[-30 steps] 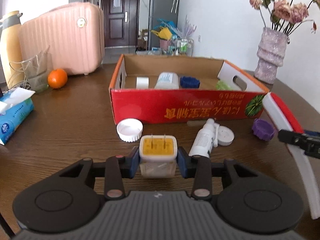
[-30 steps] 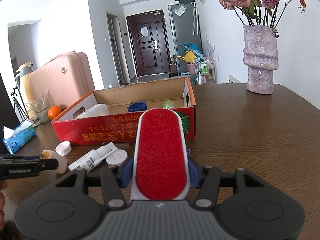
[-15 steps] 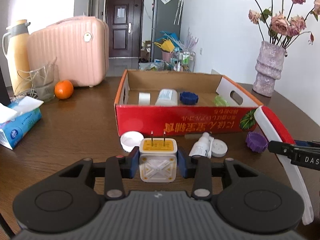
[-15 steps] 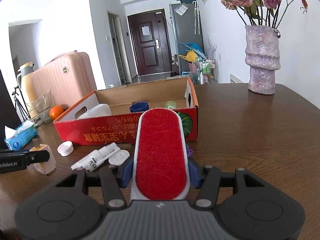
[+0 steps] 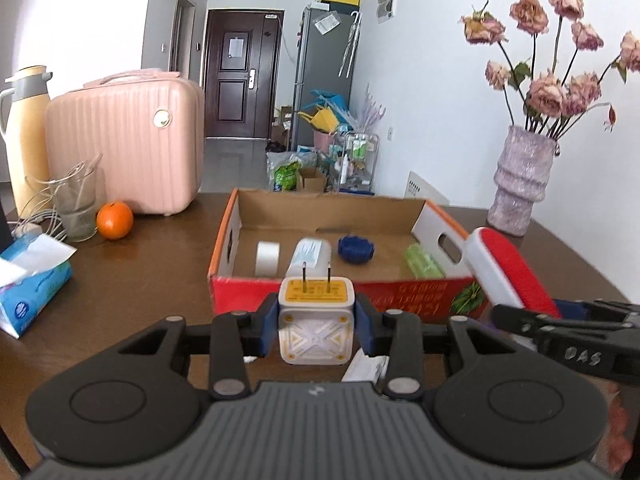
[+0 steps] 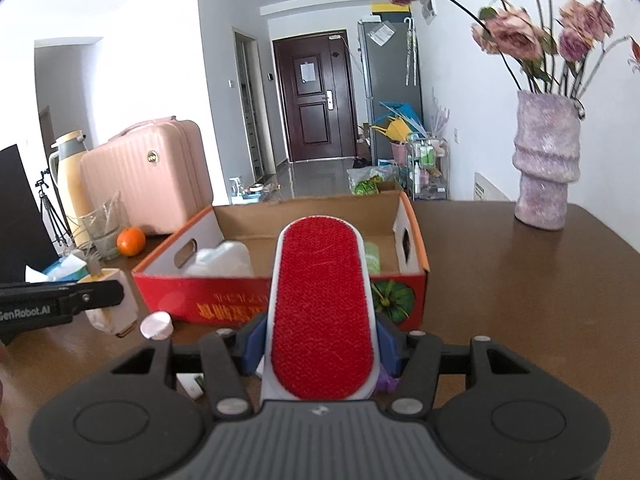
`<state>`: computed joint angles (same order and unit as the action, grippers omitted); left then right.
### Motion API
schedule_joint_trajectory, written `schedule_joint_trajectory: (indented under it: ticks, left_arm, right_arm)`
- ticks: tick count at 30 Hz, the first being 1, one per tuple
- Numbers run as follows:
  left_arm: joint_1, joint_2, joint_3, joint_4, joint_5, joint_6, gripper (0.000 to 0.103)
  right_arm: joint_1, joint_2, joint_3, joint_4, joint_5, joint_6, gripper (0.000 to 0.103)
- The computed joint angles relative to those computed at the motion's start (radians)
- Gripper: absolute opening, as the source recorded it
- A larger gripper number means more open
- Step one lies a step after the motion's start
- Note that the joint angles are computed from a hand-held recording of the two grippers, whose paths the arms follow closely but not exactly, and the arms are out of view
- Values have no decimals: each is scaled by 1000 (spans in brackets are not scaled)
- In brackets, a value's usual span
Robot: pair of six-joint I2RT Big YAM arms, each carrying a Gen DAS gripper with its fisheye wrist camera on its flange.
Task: Organize rigid objects
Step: 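Carry the plug adapter and red lint brush with both grippers into the cardboard box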
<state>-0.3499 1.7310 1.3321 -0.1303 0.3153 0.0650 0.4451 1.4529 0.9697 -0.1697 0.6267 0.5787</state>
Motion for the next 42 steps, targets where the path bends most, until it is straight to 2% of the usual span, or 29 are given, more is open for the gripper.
schedule_joint_trajectory:
  ticks: [11,16,22,27,42]
  left_arm:
    - [-27,98,168,-19,-24,-80,40]
    - [-34,176,280,-57,-34,-121,40]
    - [-44,273,414,-98,-72,-132,40]
    - [-51,358,539,-145,-96,-133,40]
    - [-69,643,998,-419,-179,-61,40]
  right_arm:
    - [-60,95,145,7,-46,-67,55]
    - [-102,148,203,20,-77,-72,55]
    - [-160,217,277,10,-123,-70,55]
    - [-208,286,363,-39,-162,-63,55]
    - [-325,452,603,-250,-321,-9,55]
